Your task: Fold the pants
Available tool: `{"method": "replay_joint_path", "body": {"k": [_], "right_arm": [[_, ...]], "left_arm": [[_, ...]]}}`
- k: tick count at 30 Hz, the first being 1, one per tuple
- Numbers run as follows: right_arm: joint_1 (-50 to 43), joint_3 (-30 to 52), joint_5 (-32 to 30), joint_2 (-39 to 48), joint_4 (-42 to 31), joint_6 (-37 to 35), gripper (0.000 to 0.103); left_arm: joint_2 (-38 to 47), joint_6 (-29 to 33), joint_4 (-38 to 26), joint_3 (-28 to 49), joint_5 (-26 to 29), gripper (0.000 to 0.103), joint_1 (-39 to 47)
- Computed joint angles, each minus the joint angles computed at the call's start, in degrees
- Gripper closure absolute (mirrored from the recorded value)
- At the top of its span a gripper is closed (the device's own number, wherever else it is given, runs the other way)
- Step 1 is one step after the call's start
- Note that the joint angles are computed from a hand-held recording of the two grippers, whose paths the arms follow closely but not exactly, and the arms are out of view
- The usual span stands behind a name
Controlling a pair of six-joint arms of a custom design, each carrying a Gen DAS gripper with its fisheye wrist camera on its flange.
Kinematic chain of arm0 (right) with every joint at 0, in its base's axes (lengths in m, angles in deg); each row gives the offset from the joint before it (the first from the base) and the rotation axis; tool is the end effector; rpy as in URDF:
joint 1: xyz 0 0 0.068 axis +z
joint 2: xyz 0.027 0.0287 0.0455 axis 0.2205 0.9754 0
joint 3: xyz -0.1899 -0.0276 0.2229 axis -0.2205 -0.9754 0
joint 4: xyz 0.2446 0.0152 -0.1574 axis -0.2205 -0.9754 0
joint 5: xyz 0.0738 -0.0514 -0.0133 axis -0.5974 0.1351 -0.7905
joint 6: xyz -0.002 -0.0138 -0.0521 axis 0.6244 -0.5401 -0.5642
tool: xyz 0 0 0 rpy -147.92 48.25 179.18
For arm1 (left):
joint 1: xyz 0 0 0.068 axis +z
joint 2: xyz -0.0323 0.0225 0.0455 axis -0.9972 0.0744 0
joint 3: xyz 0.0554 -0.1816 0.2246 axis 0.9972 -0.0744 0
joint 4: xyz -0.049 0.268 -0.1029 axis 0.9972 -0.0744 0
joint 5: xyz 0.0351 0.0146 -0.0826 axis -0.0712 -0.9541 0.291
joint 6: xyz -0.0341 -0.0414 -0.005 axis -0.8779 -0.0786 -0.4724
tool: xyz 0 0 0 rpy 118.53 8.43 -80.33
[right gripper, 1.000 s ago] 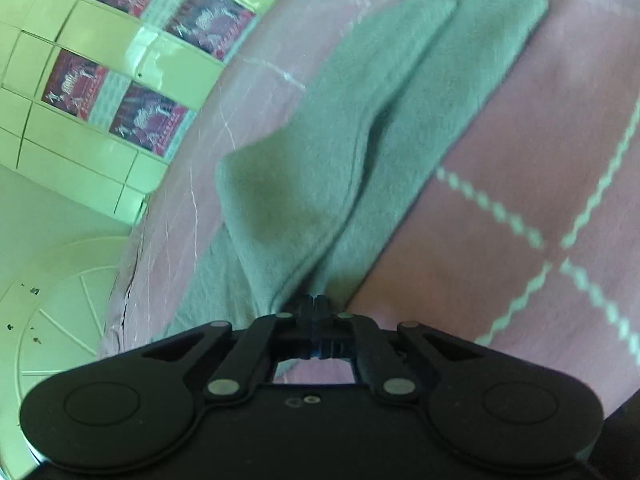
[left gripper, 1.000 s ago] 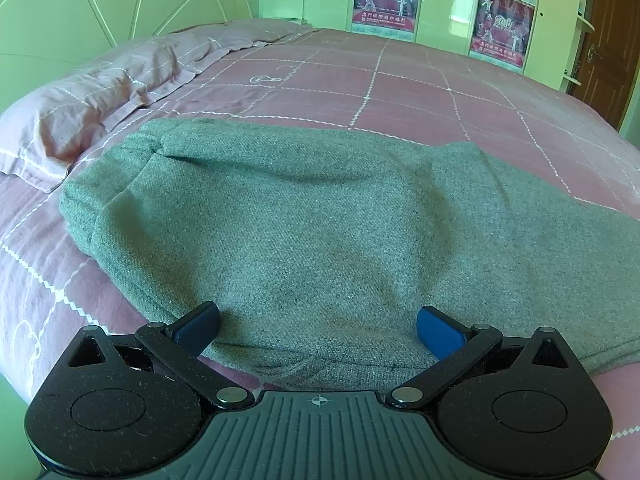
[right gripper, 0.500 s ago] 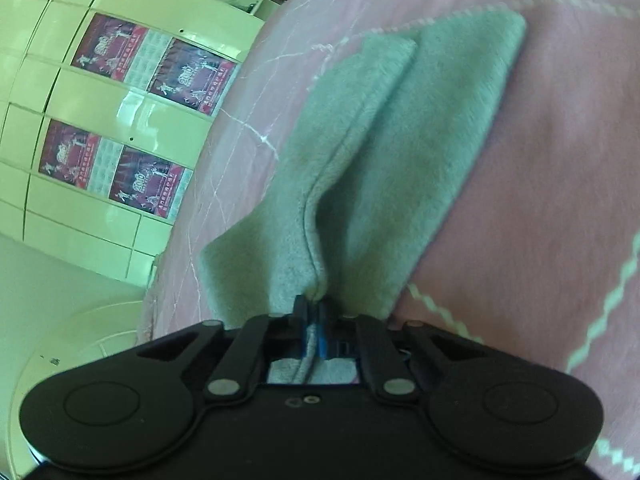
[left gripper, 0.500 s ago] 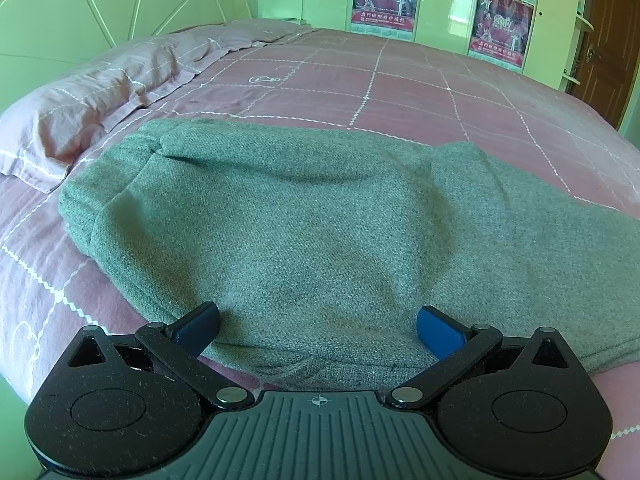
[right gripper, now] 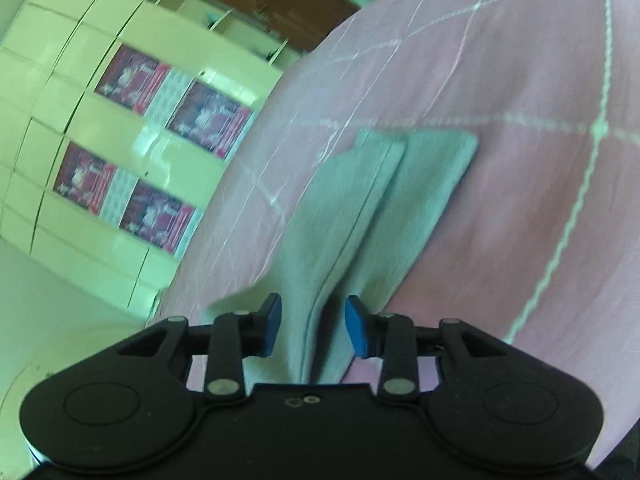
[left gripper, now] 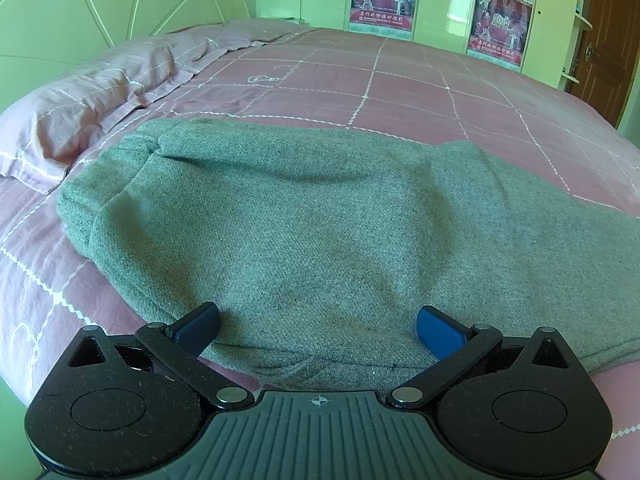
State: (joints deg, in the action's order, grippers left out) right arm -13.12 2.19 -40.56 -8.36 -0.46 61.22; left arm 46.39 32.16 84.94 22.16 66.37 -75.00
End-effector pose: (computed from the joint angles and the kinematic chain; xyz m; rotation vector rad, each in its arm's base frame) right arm 0.1541 -0.0627 0.1462 1.1618 1.7301 0.6041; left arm 0.3293 0.0587 0.1156 -0.1040 2.3694 -0.0061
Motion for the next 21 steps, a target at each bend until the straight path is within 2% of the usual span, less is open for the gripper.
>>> {"method": "replay_joint_path", "body": {"k": [4,6,7,8,10,13,14,15,16,17,18,19,20,21], "right_arm": [[-3.28,2.68,-0.78,17.63,12.94,0.78,0.077],[-2.9,4.9,-0.55,23.03,15.45,0.2,0.078],[-1.94,6.53,0.36,22.79,12.56,-1.66,0.101],[-1.11,7.52,1.01,20.53,9.52,-3.68,0.103],[0.08,5.14,2.55,9.25,7.33,-7.02,0.103],[1.29,1.83,7.22,-5.16,0.54,-7.41,0.103],[0.26,0.42,7.28,-5.49,0.56,-7.99,0.103],[-0.11,-0.17,8.18,-2.93,0.61,-7.99,0.103],[-1.79,0.07,6.43,2.51,0.47,-7.78,0.099],[-4.27,0.02,2.54,7.78,2.77,-6.6,0.102],[-6.8,-2.26,-0.78,10.17,9.68,-5.1,0.102],[-7.95,-3.04,-1.69,9.68,11.38,-3.99,0.099],[-7.62,-2.92,0.01,8.08,10.0,-3.24,0.091],[-7.42,-3.06,2.01,6.09,8.88,-3.46,0.087]], "left_arm": [[0.05,0.19,-0.04,0.03,0.02,0.0,-0.02],[0.02,0.14,-0.05,0.03,-0.07,0.0,-0.09],[0.05,0.1,-0.04,0.06,-0.21,0.0,-0.15],[0.09,0.1,-0.02,0.08,-0.28,0.0,-0.2],[0.11,0.08,0.0,0.08,-0.25,0.0,-0.17],[0.11,0.09,0.03,0.07,-0.22,0.0,-0.16],[0.11,0.09,0.03,0.07,-0.22,0.0,-0.16],[0.12,0.01,0.02,0.09,-0.34,0.0,-0.19],[0.1,0.0,-0.05,0.12,-0.54,0.0,-0.31],[0.07,0.09,-0.12,0.14,-0.65,0.0,-0.38],[-0.03,0.18,-0.2,0.11,-0.53,0.0,-0.33],[-0.18,0.32,-0.33,0.08,-0.22,0.0,-0.2],[-0.24,0.44,-0.44,0.1,0.14,0.0,-0.02],[-0.23,0.51,-0.45,0.12,0.39,0.0,0.12]]}}
